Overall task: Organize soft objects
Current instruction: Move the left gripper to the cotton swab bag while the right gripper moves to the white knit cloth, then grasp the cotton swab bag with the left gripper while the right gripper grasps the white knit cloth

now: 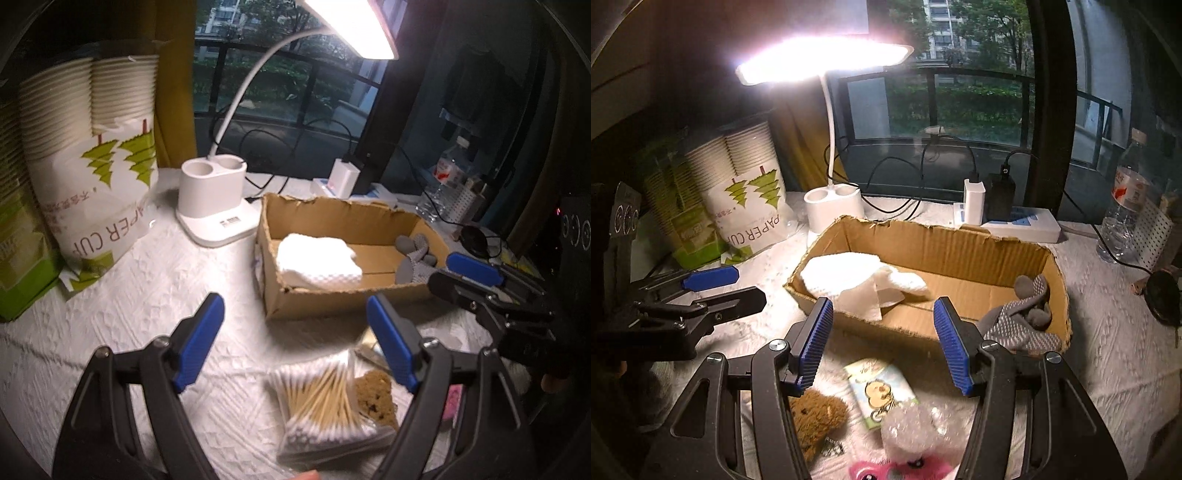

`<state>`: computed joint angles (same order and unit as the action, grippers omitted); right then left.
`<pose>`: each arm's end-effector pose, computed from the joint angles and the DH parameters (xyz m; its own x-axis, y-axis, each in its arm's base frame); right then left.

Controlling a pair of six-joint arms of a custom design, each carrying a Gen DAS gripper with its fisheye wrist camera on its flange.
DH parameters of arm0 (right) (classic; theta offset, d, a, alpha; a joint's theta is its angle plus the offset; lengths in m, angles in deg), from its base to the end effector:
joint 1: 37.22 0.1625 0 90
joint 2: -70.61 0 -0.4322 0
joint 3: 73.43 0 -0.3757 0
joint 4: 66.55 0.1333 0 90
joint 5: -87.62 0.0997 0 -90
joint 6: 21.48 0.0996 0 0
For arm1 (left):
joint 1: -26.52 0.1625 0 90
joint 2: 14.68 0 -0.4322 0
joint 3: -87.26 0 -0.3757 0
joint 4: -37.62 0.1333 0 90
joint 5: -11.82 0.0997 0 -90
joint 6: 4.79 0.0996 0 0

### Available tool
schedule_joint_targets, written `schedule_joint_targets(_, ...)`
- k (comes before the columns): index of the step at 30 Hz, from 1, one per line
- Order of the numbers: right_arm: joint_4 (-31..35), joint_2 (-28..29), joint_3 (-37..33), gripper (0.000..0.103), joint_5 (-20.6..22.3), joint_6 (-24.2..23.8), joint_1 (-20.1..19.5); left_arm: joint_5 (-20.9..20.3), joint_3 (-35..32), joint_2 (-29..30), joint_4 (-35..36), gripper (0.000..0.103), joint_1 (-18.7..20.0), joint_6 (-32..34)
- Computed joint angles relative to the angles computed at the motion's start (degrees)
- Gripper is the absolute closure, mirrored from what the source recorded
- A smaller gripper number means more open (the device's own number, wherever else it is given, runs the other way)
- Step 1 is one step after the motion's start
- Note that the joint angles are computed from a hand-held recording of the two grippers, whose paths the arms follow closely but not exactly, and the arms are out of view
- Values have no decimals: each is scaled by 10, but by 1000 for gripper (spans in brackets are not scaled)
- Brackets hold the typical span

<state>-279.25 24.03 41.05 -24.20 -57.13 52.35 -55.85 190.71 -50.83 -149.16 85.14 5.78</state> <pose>0.0920 -0.5721 0.1565 -0.7550 -0.0835 0.6504 -0.5362 0.6495 -0.5391 -0.1799 -0.6236 0.0397 -0.7889 0.4529 -0.4154 0.6083 0.6715 -0.4231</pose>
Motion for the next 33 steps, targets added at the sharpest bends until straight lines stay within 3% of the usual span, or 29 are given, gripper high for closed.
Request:
schedule_joint_targets(17, -80, -23, 101, 43, -13, 21, -27, 19, 64, -4, -33, 22, -24, -24)
schedule_joint_targets(33, -123, -30, 148, 43, -14, 36, -61, 42, 96, 0, -36, 22, -35, -43)
